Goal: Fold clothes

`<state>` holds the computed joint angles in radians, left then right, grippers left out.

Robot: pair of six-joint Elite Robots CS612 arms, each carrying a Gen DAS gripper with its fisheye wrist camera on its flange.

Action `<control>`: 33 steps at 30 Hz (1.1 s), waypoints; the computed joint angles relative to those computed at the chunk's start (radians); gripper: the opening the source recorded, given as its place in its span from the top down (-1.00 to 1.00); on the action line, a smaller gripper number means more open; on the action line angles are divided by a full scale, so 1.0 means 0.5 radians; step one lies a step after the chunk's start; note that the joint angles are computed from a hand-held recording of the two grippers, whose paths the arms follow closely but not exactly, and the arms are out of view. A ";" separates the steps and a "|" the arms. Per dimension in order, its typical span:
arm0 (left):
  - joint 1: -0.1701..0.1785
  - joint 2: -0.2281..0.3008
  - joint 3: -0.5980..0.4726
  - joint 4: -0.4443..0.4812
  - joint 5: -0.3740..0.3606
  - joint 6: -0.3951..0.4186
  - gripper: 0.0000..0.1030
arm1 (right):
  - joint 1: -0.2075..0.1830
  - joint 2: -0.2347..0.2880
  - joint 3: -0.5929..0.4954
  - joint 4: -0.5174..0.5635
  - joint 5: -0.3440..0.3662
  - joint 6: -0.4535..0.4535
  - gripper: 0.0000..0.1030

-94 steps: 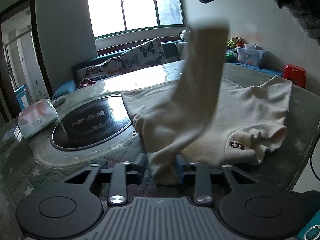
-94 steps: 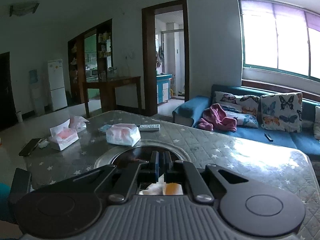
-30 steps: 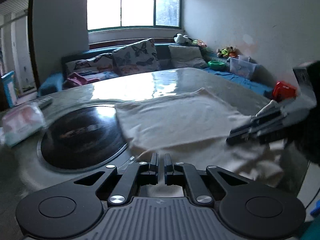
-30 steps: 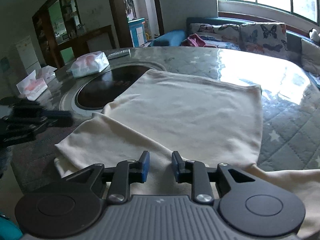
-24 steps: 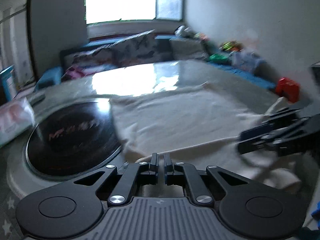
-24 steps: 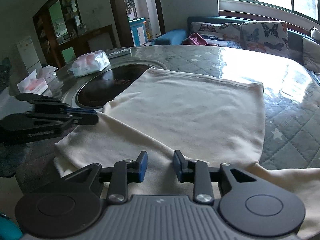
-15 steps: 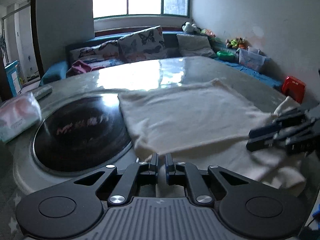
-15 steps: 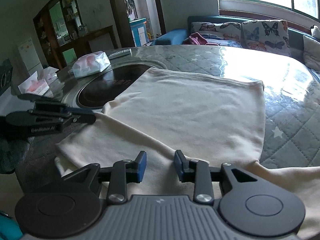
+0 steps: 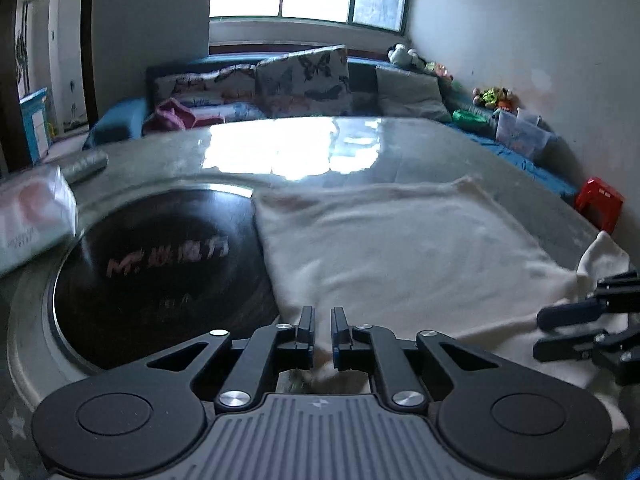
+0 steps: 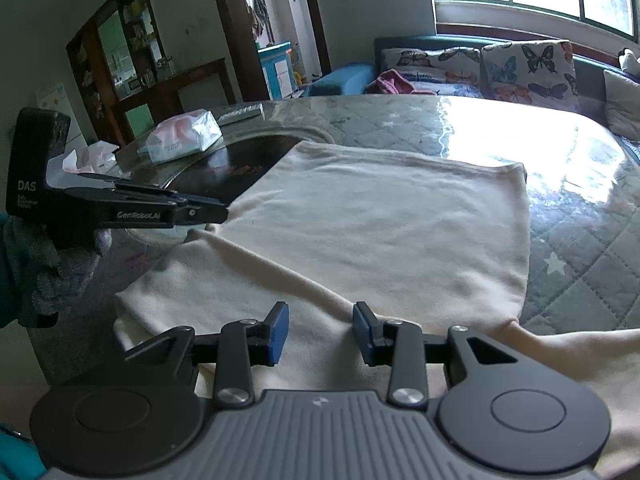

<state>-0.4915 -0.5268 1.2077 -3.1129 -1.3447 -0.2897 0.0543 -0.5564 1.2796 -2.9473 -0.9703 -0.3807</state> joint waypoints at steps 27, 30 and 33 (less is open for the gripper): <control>-0.169 0.005 -0.002 -0.162 -0.189 0.369 0.18 | -0.218 -0.069 0.269 -0.660 -0.876 0.824 0.30; -0.186 0.003 0.009 -0.166 -0.190 0.405 0.14 | -0.236 -0.030 0.229 -0.679 -0.993 0.926 0.30; -0.197 0.001 0.013 -0.144 -0.190 0.418 0.08 | -0.248 -0.005 0.203 -0.691 -1.025 1.026 0.30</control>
